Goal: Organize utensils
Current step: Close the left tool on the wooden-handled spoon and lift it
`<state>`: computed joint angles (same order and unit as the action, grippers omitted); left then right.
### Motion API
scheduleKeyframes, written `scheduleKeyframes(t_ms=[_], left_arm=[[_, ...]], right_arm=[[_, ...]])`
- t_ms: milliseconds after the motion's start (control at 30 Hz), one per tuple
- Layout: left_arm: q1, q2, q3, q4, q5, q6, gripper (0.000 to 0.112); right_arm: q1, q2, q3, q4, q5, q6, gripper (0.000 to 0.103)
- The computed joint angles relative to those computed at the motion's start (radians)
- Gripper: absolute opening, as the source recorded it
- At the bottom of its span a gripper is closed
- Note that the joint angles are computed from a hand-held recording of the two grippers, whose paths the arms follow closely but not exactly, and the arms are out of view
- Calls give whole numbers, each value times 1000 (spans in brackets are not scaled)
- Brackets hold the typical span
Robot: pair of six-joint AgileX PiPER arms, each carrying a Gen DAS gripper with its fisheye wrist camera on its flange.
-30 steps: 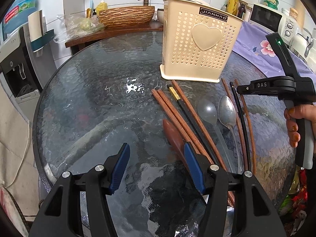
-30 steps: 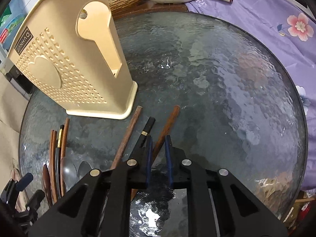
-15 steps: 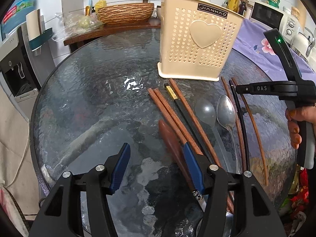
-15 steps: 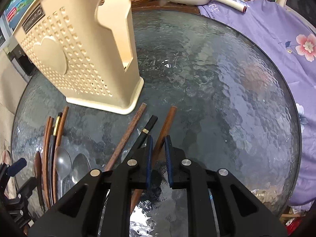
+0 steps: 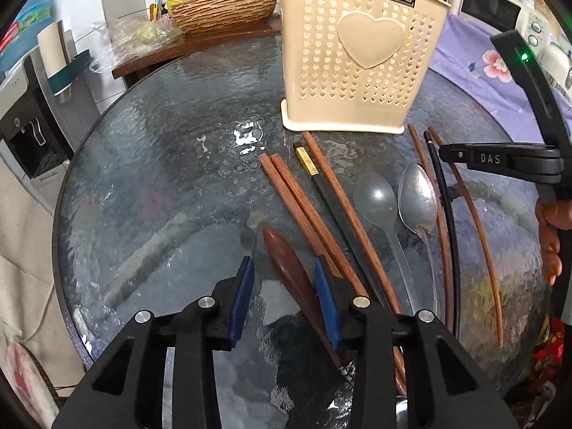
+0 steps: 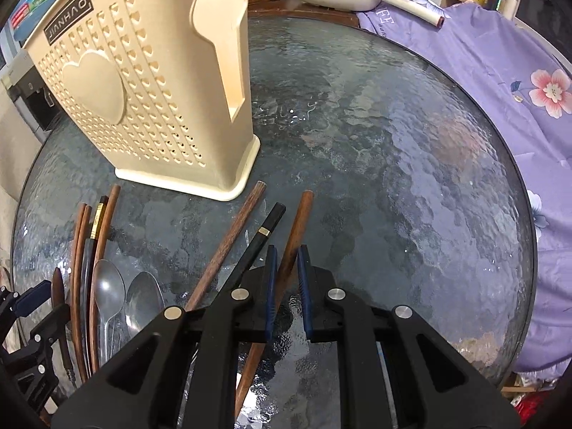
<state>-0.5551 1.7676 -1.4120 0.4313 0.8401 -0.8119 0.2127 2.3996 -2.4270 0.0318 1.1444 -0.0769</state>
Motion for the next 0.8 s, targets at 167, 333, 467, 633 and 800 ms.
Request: scheduleKeyframes(t_ms=[167, 333, 467, 633, 800], left_arm=[[-2, 19, -32, 1, 25, 3, 26], [-7, 27, -47, -6, 41, -7, 23], [-22, 37, -55, 12, 42, -31, 21], [-22, 35, -49, 13, 24, -54, 19], [2, 25, -32, -18, -22, -48, 15]], right_arm=[[11, -33, 69, -18, -41, 7, 12], [22, -58, 114, -30, -60, 18, 12], [26, -92, 185, -27, -105, 23, 11], [25, -117, 236, -22, -146, 35, 8], [6, -128, 260, 13, -177, 35, 7]])
